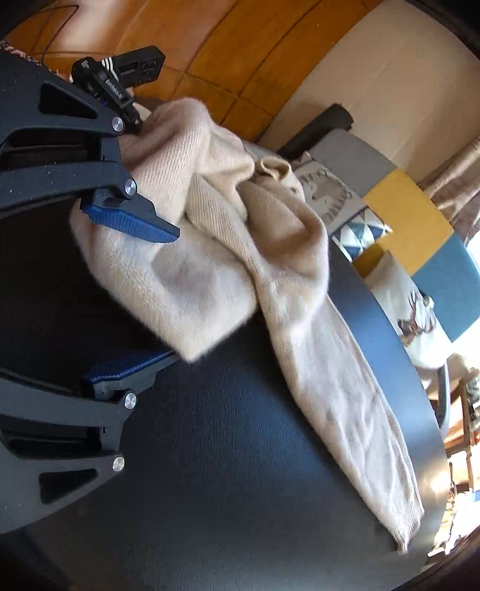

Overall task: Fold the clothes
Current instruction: 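Grasp the sweater cuff with the right tool and lift it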

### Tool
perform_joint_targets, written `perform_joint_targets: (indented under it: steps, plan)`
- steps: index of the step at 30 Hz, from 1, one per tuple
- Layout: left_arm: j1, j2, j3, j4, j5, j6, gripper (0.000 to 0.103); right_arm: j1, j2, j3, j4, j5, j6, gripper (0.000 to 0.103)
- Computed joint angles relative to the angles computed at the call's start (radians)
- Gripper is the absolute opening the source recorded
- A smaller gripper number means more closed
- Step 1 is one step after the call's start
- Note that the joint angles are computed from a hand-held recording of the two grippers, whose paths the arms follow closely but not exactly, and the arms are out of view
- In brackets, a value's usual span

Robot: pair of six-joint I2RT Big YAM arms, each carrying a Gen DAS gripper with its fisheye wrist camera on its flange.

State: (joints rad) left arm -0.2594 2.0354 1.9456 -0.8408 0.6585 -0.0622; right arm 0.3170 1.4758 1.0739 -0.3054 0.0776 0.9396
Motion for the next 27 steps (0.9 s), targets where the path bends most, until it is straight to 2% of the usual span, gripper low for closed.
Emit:
perform_joint_targets:
  steps: [1,2,3,4,7,8,9,11,15,17,19,20,22,23,25,27]
  plan:
    - [-0.007,-0.002,-0.004,0.003,-0.004,0.015,0.034,0.007,0.012,0.007,0.011,0.007,-0.004,0.061]
    - [-0.016,0.0,0.003,0.002,-0.021,0.036,0.034,0.014,0.023,0.016,0.019,0.014,-0.016,0.053]
    - [-0.024,0.004,0.012,-0.001,-0.039,0.057,0.034,0.019,0.035,0.026,0.023,0.013,-0.033,0.033]
    - [-0.035,0.01,0.029,-0.015,-0.065,0.082,0.034,0.024,0.044,0.038,0.023,0.015,-0.044,0.026]
    - [-0.063,0.046,0.117,-0.101,-0.136,0.167,0.028,0.035,0.056,0.069,0.029,0.026,-0.052,0.022]
    - [-0.064,0.066,0.164,-0.153,-0.123,0.178,0.012,0.036,0.049,0.072,0.04,0.025,-0.052,0.022]
    - [-0.059,0.074,0.192,-0.18,-0.079,0.168,0.0,0.037,0.043,0.076,0.052,0.025,-0.052,0.021]
    - [-0.044,0.052,0.186,-0.141,0.01,0.121,0.0,0.039,0.022,0.077,0.082,0.025,-0.057,0.02]
    - [-0.023,-0.02,0.155,-0.036,0.109,0.081,0.0,0.044,-0.022,0.084,0.136,0.028,-0.072,0.018]
    - [-0.009,-0.039,0.156,-0.005,0.159,0.048,0.0,0.045,-0.035,0.086,0.181,0.013,-0.058,0.018]
    - [0.0,-0.056,0.147,-0.009,0.182,0.047,0.0,0.044,-0.052,0.075,0.241,-0.003,-0.041,0.018]
    - [0.0,-0.061,0.132,-0.03,0.158,0.059,0.003,0.044,-0.059,0.071,0.26,-0.003,-0.033,0.018]
    - [0.0,-0.071,0.097,-0.071,0.096,0.08,0.016,0.041,-0.061,0.073,0.255,0.024,-0.02,0.018]
    - [0.0,-0.075,0.079,-0.088,0.064,0.088,0.019,0.039,-0.061,0.071,0.254,0.036,-0.009,0.018]
    - [0.006,-0.06,0.045,-0.123,0.043,0.051,0.022,0.027,-0.062,0.044,0.263,0.043,0.046,0.018]
    - [0.011,-0.039,0.023,-0.154,0.027,0.017,0.03,0.012,-0.058,0.009,0.276,0.031,0.115,0.018]
